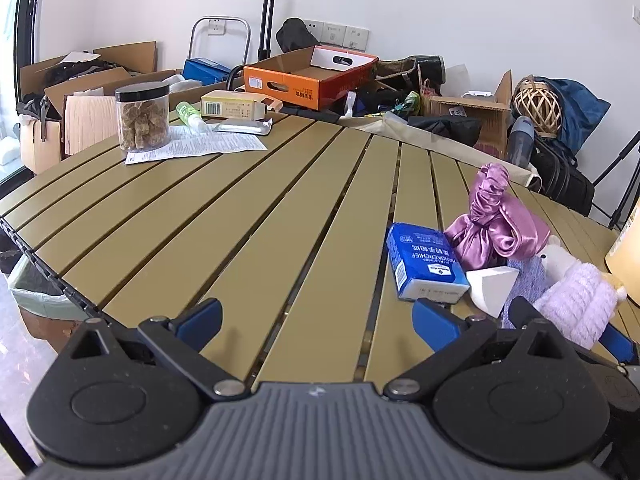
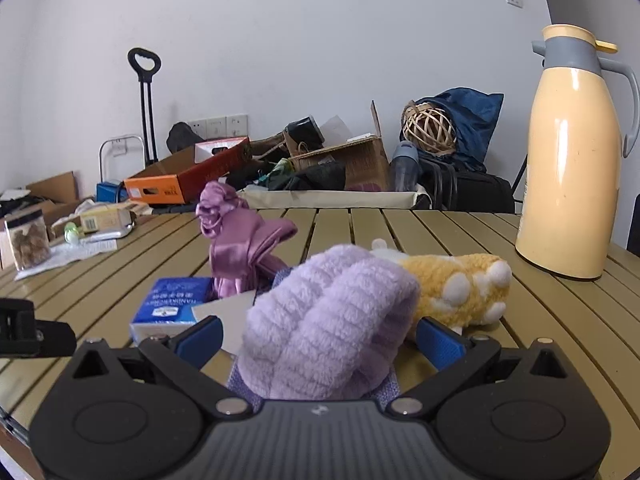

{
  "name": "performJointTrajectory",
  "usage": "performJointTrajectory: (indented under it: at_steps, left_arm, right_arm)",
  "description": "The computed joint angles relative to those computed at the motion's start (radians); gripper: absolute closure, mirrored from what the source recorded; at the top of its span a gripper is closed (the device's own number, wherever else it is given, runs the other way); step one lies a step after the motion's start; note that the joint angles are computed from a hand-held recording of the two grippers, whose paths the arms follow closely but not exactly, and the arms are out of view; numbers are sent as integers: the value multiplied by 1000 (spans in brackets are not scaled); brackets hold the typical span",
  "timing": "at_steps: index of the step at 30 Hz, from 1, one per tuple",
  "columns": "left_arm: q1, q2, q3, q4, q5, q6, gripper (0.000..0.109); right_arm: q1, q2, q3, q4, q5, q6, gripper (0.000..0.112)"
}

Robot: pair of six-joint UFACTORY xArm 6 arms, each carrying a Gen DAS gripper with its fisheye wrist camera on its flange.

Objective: Collect trash
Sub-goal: 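Grasp the lavender knit roll with the right tool while the left tool approaches the purple mesh bag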

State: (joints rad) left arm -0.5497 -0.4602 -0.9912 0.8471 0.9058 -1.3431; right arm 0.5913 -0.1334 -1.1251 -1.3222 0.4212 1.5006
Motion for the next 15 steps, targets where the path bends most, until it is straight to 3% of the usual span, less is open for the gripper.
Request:
performJointTrajectory:
  at_steps: [2, 7, 9, 15]
  left_arm:
    - [-2, 2, -1, -1, 2, 0, 6]
    - [-5, 4, 0, -3, 2, -1, 6]
    - [-7, 6, -1, -2, 4, -2, 6]
    - [-21, 14, -9, 3, 7, -2, 6]
  right_arm:
    - [6, 5, -2, -14, 10, -4, 11]
    - [6, -6, 8, -48, 2, 17, 36]
    - [-1, -9, 14, -18, -14, -8, 56]
    - [-24, -33, 39, -3, -83, -20, 74]
